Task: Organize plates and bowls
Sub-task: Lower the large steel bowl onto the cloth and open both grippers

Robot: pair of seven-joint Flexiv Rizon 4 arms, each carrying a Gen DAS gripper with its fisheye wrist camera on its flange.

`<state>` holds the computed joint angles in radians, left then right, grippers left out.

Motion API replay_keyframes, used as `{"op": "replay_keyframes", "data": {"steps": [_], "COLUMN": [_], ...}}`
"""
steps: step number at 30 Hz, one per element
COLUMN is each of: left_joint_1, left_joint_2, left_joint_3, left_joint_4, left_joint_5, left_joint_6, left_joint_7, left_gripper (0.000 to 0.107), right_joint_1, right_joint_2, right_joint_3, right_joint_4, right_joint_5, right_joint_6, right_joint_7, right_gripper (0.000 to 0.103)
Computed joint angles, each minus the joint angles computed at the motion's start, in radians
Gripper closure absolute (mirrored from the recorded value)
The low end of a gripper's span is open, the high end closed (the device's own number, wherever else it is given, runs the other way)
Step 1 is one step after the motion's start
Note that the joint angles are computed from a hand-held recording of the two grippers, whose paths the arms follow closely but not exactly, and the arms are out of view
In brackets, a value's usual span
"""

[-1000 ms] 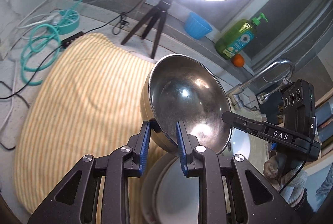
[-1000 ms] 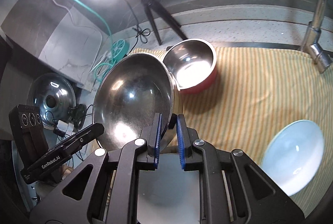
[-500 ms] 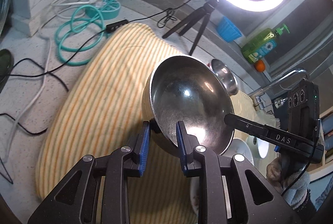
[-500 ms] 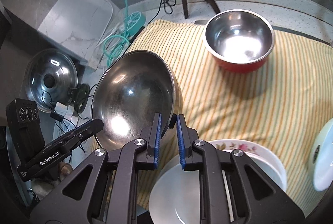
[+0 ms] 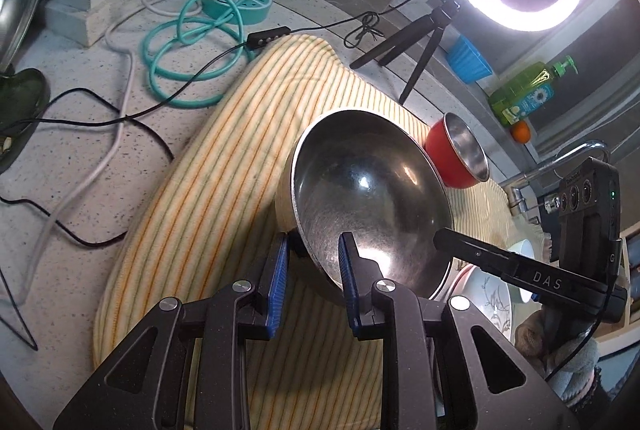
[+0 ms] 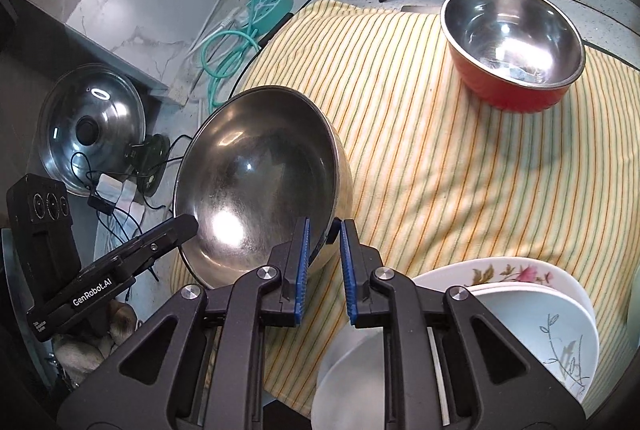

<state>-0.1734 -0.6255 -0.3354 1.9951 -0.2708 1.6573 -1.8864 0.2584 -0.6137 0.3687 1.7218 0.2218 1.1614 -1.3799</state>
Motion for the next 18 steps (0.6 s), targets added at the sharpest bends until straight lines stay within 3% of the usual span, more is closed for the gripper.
{"op": "replay_keyframes", "data": {"steps": [18], "left_joint_1": [0.059], "left_joint_2": [0.041], "left_joint_3": [-0.064], "left_joint_4": [0.095], "left_joint_5": [0.015], "left_joint_6": [0.04], "left_joint_7": [-0.047], "left_gripper": [0.085], "right_joint_1": [-0.004], "right_joint_2": [0.027], "right_joint_3": [0.031], "right_joint_4": [0.034], "right_joint_5": [0.049], "right_joint_6": [-0.013], "right_joint_7": [-0.037], "right_gripper": [0.087]}}
